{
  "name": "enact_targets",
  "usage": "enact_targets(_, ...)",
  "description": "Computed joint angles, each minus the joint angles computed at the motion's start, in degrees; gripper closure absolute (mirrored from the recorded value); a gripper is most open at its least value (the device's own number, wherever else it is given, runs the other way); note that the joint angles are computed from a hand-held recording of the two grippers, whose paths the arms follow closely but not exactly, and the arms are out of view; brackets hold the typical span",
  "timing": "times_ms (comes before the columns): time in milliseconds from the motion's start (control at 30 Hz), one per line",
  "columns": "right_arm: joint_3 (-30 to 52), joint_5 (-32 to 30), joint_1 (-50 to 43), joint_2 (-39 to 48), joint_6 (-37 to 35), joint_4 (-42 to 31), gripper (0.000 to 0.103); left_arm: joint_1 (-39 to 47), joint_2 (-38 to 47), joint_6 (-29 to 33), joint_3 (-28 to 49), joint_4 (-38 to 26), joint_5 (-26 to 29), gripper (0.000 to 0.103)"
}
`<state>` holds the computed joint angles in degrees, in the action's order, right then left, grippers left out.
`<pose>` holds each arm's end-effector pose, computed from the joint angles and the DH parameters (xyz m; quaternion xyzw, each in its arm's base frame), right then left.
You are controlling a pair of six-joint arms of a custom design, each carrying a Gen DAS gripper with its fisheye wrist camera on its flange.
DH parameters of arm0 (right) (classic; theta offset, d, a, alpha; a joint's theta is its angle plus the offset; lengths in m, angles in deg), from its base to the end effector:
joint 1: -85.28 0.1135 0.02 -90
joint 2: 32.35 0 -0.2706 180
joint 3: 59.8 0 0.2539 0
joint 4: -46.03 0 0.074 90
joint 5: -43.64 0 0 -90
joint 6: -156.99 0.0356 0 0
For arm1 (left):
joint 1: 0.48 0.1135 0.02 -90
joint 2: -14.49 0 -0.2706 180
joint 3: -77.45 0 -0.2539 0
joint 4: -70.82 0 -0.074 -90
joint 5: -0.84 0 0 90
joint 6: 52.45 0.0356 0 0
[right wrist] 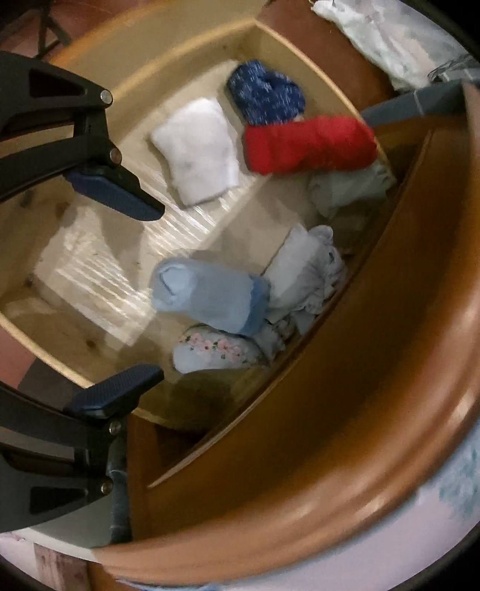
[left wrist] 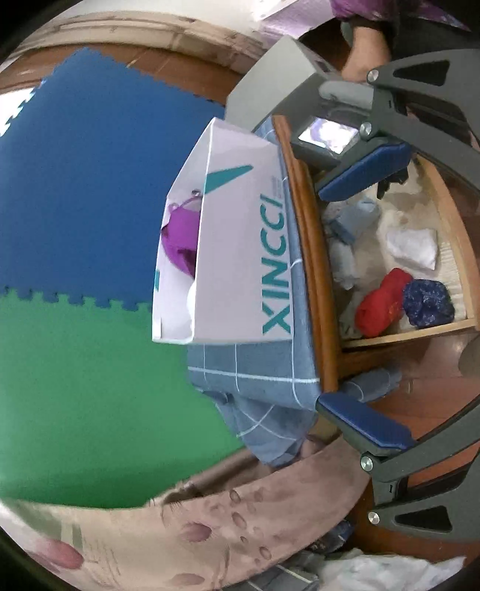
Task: Take underwear out of drawer
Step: 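Reach the right gripper into the drawer and grasp the light blue sock, then lift the light blue sock out and carry it over the white shoebox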
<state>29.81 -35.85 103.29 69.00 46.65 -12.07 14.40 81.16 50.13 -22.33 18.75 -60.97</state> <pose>0.3438 0.1049 0.2248 -0.3069 0.9313 -0.0937 0.1724 0.2383 0.0459 0.3558 0.0882 0.8756 -0.1131 0.4612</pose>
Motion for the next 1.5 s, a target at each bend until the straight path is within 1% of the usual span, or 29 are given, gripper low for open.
enact_targets(100,0.9,2.5,2.3,2.5,0.1,0.4,0.021,1.8,2.0,0.2,1.7,-2.3,2.4,0.000)
enact_targets(267,1.6,8.4,5.1,6.1,-1.3,3.0,0.021,3.2,3.7,-0.9,2.0,-2.4,3.8,0.000)
enact_targets(333,1.2,8.8,5.3,6.6,-1.7,4.5,0.021,2.9,4.3,-1.1,2.2,-2.6,3.5,0.000)
enact_targets(500,2.6,9.5,5.5,10.2,-1.5,2.9,0.021,1.3,5.5,-1.5,2.9,-3.1,1.7,0.000)
enact_targets(600,4.7,7.5,4.3,12.4,-0.7,1.4,0.021,0.2,5.7,-1.4,2.8,-3.2,0.6,0.000)
enact_targets(700,5.6,7.6,3.8,14.2,-0.9,1.4,0.021,-0.9,5.8,-1.3,2.7,-3.1,-0.5,0.000)
enact_targets(767,7.4,6.3,3.2,15.9,-0.6,-0.8,0.021,-1.6,5.9,-1.1,2.7,-3.2,-1.3,0.000)
enact_targets(800,7.8,6.2,3.0,16.4,-0.8,-1.4,0.028,-2.1,6.1,-0.9,2.7,-3.3,-1.9,0.000)
enact_targets(833,8.7,6.2,2.8,17.3,-0.8,-2.4,0.042,-2.4,6.2,-0.8,2.7,-3.3,-2.2,0.000)
enact_targets(933,9.3,6.6,2.2,17.9,-1.5,-2.3,0.064,-3.1,6.5,-0.4,2.9,-3.7,-3.0,0.000)
enact_targets(967,9.4,6.4,1.8,17.8,-2.1,-2.2,0.064,-3.2,6.5,-0.4,2.9,-3.7,-3.2,0.000)
enact_targets(1100,7.6,6.0,1.5,15.8,-4.8,-1.3,0.071,-3.1,6.8,-0.1,3.1,-4.0,-3.0,0.000)
enact_targets(1200,5.1,5.5,1.4,12.9,-7.1,-1.6,0.072,-2.9,7.2,-0.5,3.4,-4.2,-2.9,0.000)
enact_targets(1367,3.2,2.5,0.2,7.9,-7.3,-5.5,0.072,-2.8,9.0,-1.5,4.8,-6.0,-3.2,0.000)
enact_targets(1500,1.3,0.5,-1.8,3.6,-8.8,-8.4,0.072,-2.6,8.8,-1.3,4.6,-6.2,-3.0,0.000)
